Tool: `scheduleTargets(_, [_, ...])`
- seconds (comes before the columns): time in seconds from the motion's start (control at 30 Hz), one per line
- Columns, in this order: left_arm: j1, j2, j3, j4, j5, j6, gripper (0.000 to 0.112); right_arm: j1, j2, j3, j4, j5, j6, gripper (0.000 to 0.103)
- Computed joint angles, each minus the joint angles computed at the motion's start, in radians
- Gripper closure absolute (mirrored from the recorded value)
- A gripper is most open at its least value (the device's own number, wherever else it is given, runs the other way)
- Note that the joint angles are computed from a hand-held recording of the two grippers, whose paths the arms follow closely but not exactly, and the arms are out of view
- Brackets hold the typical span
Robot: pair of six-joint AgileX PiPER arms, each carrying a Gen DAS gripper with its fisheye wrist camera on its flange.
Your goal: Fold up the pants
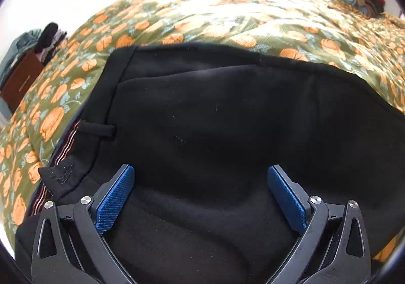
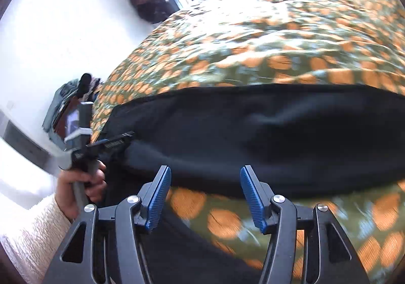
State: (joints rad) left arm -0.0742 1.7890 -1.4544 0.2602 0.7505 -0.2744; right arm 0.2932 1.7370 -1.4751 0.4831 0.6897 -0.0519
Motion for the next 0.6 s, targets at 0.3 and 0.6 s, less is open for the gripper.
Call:
scheduleTargets(0.3, [-0.02,-0.032,0.089,0.077,-0.11,-0.094,0.01,-0.361,0.164,-0.077,0.065,0.15,-0.38,0.046])
scheduleTargets(0.6, [0.017,0.005,0.07,0.067,-0.149,-0.062,0.01,-1.036,0.229,-0.297,-0.174,0.241,-0.198,0.048])
